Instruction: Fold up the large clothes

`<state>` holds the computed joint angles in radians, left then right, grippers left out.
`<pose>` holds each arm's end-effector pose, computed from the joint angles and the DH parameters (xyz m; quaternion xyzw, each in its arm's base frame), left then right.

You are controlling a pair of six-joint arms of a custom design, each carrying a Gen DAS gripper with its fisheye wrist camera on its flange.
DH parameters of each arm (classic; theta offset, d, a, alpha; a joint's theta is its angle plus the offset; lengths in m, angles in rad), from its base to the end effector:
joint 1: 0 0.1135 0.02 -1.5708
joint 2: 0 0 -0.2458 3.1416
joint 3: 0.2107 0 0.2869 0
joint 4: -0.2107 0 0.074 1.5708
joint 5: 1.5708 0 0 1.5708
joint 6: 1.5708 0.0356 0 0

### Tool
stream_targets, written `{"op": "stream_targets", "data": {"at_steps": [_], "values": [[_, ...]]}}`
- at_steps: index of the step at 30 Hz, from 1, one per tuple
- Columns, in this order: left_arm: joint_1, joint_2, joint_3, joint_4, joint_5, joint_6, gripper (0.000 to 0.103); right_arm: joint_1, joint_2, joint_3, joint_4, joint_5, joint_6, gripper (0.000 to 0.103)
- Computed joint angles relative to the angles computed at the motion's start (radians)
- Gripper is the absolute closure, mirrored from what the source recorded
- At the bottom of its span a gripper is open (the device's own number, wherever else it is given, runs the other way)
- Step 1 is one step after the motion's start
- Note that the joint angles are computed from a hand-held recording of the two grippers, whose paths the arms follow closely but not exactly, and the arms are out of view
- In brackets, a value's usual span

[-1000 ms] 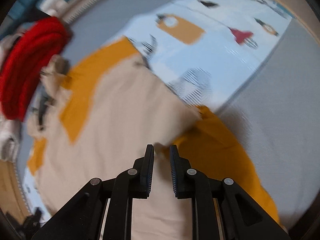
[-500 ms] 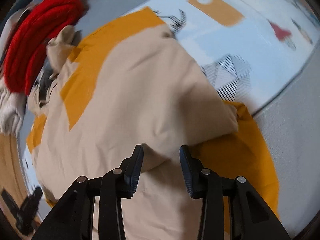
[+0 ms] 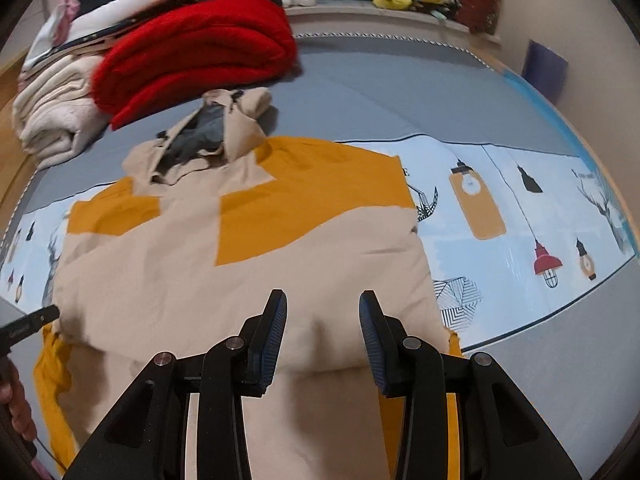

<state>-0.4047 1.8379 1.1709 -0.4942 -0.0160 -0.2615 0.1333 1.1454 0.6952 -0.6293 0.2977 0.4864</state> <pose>0.3551 -0.1515 0.1236 0.0684 0.9767 -0.0591 0.1947 0.2474 0.0226 0.1741 0.2040 0.9380 -0.0637 0.2729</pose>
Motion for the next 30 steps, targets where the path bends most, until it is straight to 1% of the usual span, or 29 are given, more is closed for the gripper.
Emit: {"op": "stream_targets", "data": {"at_steps": [4, 6, 7, 8, 10, 15, 17, 19, 21, 24, 26, 29, 30], "values": [[-0.026, -0.092, -0.085, 0.057, -0.006, -0.023, 0.074, 0.035, -0.13, -0.036, -0.057, 0.03, 0.027, 0.064], [-0.046, -0.147, -0.134, 0.093, -0.018, -0.036, 0.073, 0.055, -0.185, -0.051, -0.085, 0.045, 0.05, 0.064], [-0.056, -0.169, -0.156, 0.11, -0.026, -0.041, 0.067, 0.064, -0.203, -0.056, -0.096, 0.052, 0.061, 0.064], [-0.064, -0.185, -0.173, 0.124, -0.033, -0.044, 0.06, 0.074, -0.233, -0.064, -0.114, 0.059, 0.074, 0.064], [-0.088, -0.211, -0.205, 0.145, -0.067, -0.061, 0.052, 0.088, -0.285, -0.081, -0.145, 0.072, 0.094, 0.064], [-0.128, -0.226, -0.235, 0.18, -0.107, -0.098, 0.051, 0.06, -0.383, -0.128, -0.197, 0.058, 0.107, 0.064], [-0.14, -0.228, -0.237, 0.206, -0.119, -0.095, 0.051, 0.041, -0.403, -0.132, -0.214, 0.049, 0.099, 0.064], [-0.158, -0.225, -0.229, 0.234, -0.157, -0.08, 0.051, 0.023, -0.424, -0.133, -0.223, 0.04, 0.078, 0.064], [-0.161, -0.218, -0.219, 0.264, -0.156, -0.065, 0.051, 0.008, -0.431, -0.133, -0.22, 0.04, 0.053, 0.064], [-0.155, -0.201, -0.187, 0.27, -0.133, -0.037, 0.051, -0.03, -0.4, -0.128, -0.196, 0.026, 0.006, 0.064], [-0.16, -0.179, -0.162, 0.271, -0.157, -0.004, 0.051, -0.058, -0.361, -0.12, -0.18, 0.023, -0.034, 0.064], [-0.162, -0.095, -0.077, 0.241, -0.2, 0.043, 0.051, -0.072, -0.293, -0.111, -0.156, 0.089, -0.104, 0.064], [-0.156, -0.069, -0.048, 0.233, -0.199, 0.044, 0.051, -0.084, -0.276, -0.107, -0.152, 0.089, -0.118, 0.064]]}}
